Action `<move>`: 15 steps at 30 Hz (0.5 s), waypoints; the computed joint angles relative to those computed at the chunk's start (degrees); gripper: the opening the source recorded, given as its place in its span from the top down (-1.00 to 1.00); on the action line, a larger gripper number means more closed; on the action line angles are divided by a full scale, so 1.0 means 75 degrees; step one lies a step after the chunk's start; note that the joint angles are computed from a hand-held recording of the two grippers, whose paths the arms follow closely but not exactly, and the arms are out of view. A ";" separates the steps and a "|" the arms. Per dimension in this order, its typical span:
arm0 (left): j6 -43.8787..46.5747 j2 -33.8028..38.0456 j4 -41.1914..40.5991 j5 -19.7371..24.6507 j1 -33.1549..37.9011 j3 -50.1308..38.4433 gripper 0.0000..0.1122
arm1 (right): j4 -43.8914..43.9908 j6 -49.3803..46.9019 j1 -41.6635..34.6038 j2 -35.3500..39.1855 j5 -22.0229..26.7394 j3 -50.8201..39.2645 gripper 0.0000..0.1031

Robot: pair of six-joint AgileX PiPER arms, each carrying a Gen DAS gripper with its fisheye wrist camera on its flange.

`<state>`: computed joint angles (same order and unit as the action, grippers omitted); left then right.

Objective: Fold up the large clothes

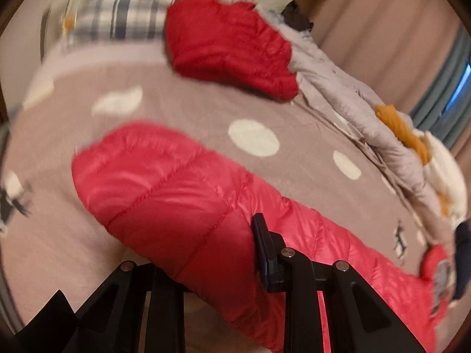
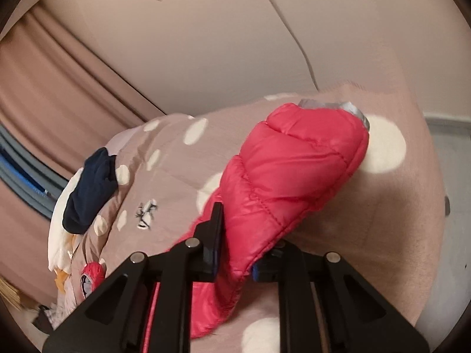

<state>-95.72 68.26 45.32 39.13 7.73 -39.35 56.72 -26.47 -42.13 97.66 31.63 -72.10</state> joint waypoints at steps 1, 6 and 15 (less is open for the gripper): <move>-0.0310 0.0080 0.0304 0.0434 -0.0359 -0.0111 0.54 | 0.0503 -0.0389 0.0040 -0.0134 0.0181 0.0025 0.72; -0.0950 -0.0076 0.0794 0.1129 -0.0927 -0.0185 0.55 | 0.1028 -0.1287 0.1061 -0.0806 0.0378 0.0173 0.73; -0.1085 0.0043 0.0565 0.1376 -0.1016 -0.0413 0.55 | 0.0668 -0.2584 0.4584 -0.0880 0.1674 -0.0379 0.73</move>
